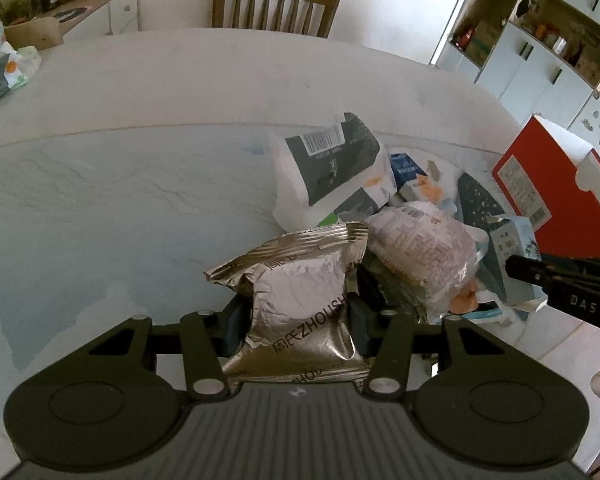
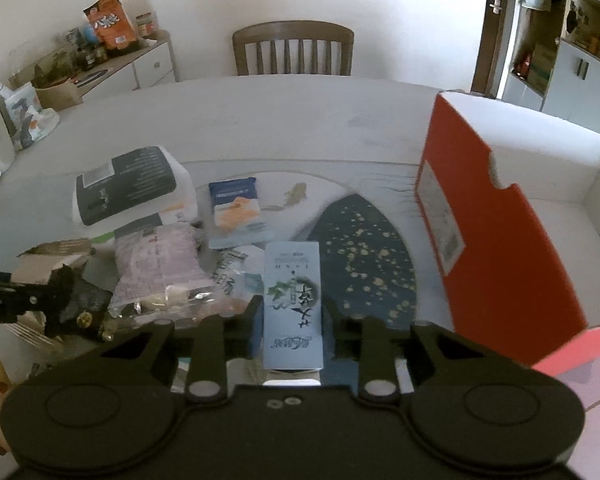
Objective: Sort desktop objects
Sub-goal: 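Carry the foil bag and blue carton with both tools over the red shoebox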
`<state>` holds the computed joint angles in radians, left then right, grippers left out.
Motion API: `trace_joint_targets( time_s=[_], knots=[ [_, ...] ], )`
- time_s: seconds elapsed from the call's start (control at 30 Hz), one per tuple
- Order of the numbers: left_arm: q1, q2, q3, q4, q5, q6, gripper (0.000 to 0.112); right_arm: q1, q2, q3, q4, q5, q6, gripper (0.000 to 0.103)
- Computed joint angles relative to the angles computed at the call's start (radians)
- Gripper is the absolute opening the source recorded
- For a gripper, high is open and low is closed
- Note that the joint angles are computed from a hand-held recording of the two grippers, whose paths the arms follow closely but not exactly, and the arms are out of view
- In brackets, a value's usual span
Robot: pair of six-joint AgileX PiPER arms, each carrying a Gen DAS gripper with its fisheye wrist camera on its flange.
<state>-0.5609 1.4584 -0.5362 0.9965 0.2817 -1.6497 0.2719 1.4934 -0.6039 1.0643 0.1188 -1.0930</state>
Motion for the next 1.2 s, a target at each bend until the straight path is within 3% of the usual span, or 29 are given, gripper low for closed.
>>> trace_joint_targets(
  time_s=[0.37,0.63,0.93,1.2],
  knots=[
    [-0.04,-0.119,0.042,-0.055,0.067,0.009,0.05,-0.038,-0.13,0.042,-0.265,0.054,0.271,0.028],
    [-0.108,-0.213,0.029,-0.141,0.155,0.068,0.05,-0.072,-0.227,0.038,-0.419,0.149,0.42,0.028],
    [-0.179,-0.259,-0.034,-0.221,0.215,0.146,0.05,-0.145,-0.324,0.014,-0.444,0.259,0.432,0.028],
    [-0.211,-0.231,-0.136,-0.293,0.235,0.265,0.05,-0.342,-0.366,-0.038,-0.309,0.442,0.233,0.028]
  ],
)
